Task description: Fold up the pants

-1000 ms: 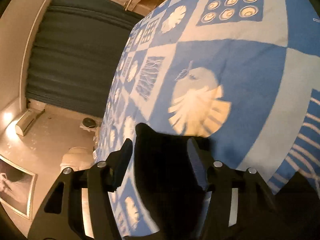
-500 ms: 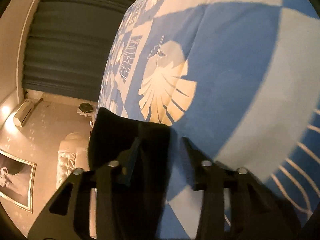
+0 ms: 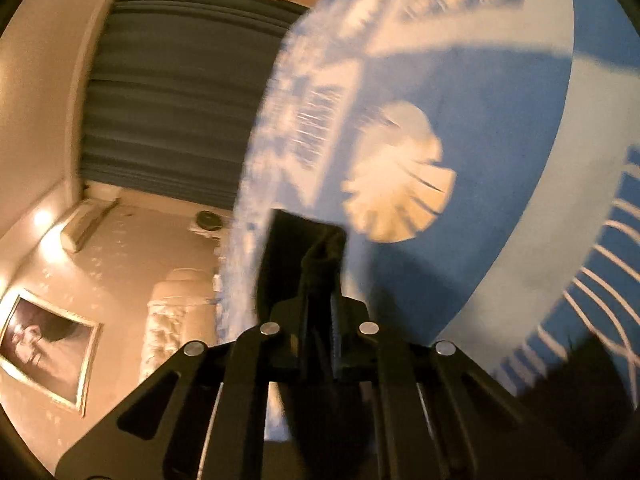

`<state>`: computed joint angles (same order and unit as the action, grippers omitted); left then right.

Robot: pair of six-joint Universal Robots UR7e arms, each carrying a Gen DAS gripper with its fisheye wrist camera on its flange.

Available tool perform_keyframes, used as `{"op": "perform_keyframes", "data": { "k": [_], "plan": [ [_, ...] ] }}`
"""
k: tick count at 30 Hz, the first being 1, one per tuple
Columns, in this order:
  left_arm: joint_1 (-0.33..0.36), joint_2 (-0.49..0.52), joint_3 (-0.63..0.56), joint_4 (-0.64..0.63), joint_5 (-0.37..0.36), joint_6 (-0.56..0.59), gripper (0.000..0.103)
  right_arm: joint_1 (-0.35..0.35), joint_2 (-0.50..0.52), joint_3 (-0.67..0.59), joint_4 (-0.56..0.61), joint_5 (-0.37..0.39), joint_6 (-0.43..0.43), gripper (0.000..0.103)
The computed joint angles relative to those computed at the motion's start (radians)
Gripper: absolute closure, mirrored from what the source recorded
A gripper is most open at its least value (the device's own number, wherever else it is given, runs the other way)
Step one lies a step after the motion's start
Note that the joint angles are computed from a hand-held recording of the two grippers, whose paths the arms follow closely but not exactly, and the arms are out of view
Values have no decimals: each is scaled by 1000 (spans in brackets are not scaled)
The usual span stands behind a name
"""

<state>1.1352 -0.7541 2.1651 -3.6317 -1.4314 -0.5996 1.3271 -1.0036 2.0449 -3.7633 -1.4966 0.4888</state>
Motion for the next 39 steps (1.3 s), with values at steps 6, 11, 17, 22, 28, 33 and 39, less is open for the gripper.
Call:
{"op": "perform_keyframes", "data": {
  "k": [6,11,17,22,28,33,39],
  "plan": [
    [-10,2,16,-39,-21,-50,21,45,-150,161,-104,-14,0,96],
    [-30,7,38,-63,-48,-77,17,36,-202,243,-118,-25,-11,96],
    [-45,46,27,-123,-22,-123,17,8,-215,306,-151,-3,-4,95],
    [-62,57,0,-92,24,-115,37,-20,-210,334,-168,27,5,95],
    [-41,12,-13,48,56,-73,93,-48,-210,373,-169,50,-18,95],
    [-76,-17,19,1,113,-6,94,-73,-222,431,-175,44,-35,95],
    [-84,-58,55,-27,104,16,94,-119,-220,500,-189,49,-49,95]
  ]
}}
